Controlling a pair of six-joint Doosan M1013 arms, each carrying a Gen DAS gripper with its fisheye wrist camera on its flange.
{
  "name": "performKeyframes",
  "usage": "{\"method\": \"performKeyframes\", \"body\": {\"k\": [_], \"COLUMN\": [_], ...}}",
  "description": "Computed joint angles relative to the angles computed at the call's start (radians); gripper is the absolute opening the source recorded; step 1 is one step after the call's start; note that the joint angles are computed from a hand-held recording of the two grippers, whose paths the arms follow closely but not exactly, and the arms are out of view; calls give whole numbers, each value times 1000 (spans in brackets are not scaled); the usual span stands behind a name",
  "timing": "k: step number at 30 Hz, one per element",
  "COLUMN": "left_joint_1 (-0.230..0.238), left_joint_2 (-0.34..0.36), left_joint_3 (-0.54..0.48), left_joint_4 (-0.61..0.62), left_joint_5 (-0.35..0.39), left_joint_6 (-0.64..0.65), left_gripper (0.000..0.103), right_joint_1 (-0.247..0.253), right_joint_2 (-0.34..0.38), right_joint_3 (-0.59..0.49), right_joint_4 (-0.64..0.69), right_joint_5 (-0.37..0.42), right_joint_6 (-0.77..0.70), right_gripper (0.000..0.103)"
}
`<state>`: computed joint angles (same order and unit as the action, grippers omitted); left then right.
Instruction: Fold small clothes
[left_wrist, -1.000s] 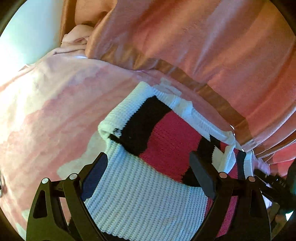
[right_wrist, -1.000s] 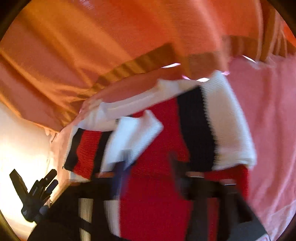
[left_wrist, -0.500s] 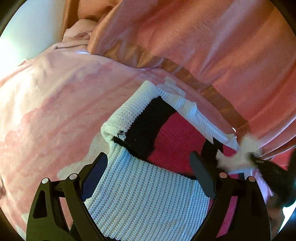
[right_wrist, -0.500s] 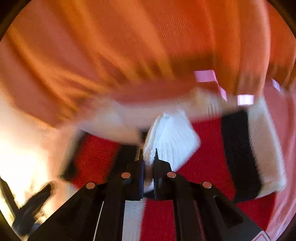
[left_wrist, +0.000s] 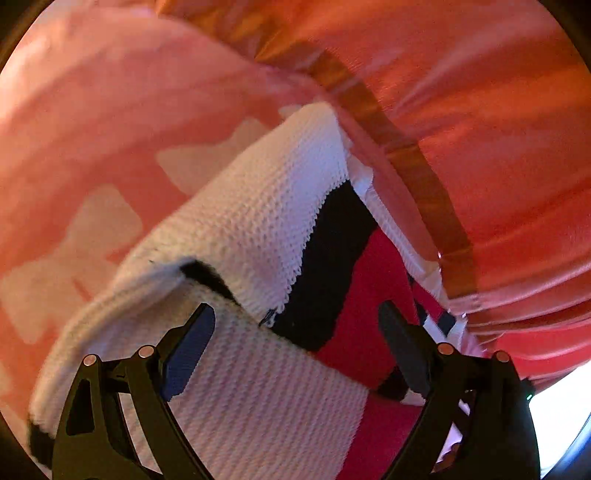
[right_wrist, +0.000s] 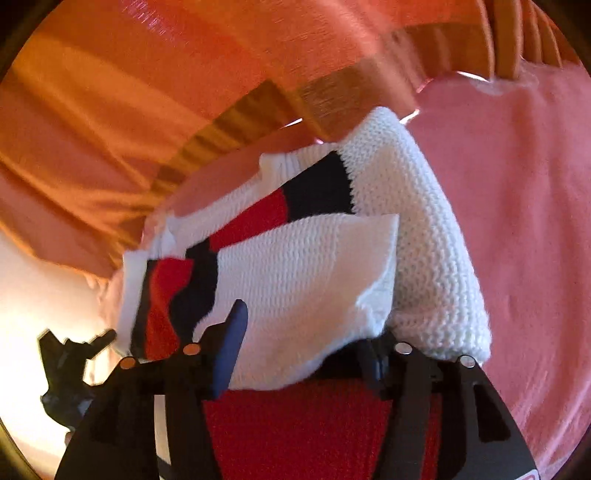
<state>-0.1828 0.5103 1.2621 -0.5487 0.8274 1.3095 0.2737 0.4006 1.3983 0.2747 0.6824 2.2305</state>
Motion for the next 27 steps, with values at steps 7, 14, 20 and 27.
{"method": "performKeyframes", "body": {"k": [7, 14, 20, 27], "left_joint_1": [4, 12, -3, -11], "left_joint_2": [20, 3, 8, 7], "left_joint_3": [-19, -10, -2, 0], "left_joint_4": [-8, 197, 322, 364], "left_joint_5": [-49, -139, -115, -107], "left_joint_6": [81, -89, -159, -157], "left_gripper": [44, 13, 14, 17], "right_joint_1": [10, 42, -8, -6], "right_joint_2": [39, -23, 50, 60], "right_joint_3": [-55, -65, -56, -82], "right_joint_4": [-15, -84, -34, -135], "right_joint_5": [12, -237, 12, 84], "right_joint_6": [43, -152, 2, 27], "right_gripper": [8, 7, 6, 5]}}
